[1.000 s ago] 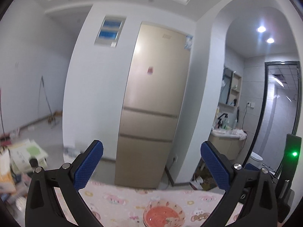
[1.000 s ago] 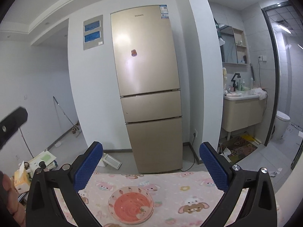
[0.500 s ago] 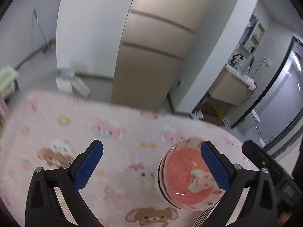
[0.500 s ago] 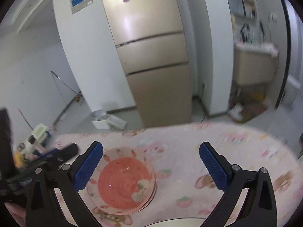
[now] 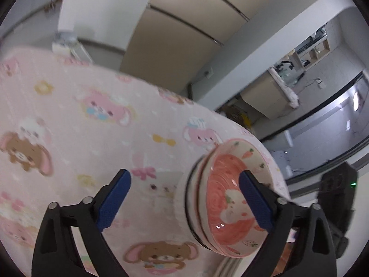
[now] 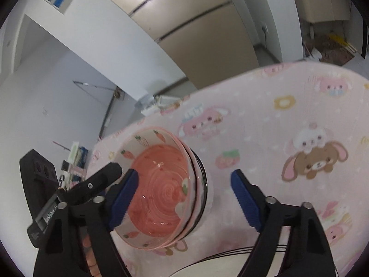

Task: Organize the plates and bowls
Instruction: 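Grasp the bowl stack rim with both grippers from opposite sides, then lift and carry the bowl stack with both grippers over the plate stack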

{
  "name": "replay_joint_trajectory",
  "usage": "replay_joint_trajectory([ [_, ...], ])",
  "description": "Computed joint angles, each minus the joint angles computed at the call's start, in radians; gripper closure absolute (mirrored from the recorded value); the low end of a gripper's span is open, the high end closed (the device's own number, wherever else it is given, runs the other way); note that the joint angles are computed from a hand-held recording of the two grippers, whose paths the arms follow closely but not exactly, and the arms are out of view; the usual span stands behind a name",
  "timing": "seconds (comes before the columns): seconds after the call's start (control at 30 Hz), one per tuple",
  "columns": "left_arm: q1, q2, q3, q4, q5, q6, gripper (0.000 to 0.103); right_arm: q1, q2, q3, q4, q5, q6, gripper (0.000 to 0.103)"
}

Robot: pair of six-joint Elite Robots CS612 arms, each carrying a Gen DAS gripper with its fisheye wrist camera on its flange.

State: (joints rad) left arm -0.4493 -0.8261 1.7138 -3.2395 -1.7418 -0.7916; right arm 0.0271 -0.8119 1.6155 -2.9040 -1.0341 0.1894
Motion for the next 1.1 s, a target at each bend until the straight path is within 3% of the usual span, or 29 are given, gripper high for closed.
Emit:
replay_joint_trajectory([
  [0.13,0.017,0.019,-0.011,-0.014,-0.102,-0.065,0.021,0.001,0.011,-0.016,0.065,0.022,-0.003,0.04],
  [0.23,0.023,0.028,-0.018,0.0,-0.147,-0.092,0.037,0.003,0.014,-0.021,0.084,0.016,-0.002,0.041],
  [0.3,0.028,0.035,-0.023,0.009,-0.179,-0.109,0.058,0.001,0.016,-0.021,0.094,0.031,0.003,0.043],
  [0.37,0.033,0.045,-0.029,0.005,-0.218,-0.122,0.062,-0.002,0.02,-0.025,0.106,0.041,0.007,0.043],
  [0.53,0.031,0.04,-0.026,0.021,-0.222,-0.115,0.064,-0.004,0.028,-0.038,0.149,0.065,0.01,0.044],
  [0.8,0.025,0.035,-0.021,0.032,-0.213,-0.113,0.065,0.001,0.034,-0.048,0.168,0.047,-0.007,0.056],
  [1.1,0.032,0.046,-0.029,0.026,-0.243,-0.119,0.063,0.004,0.037,-0.049,0.152,0.044,0.004,0.056],
])
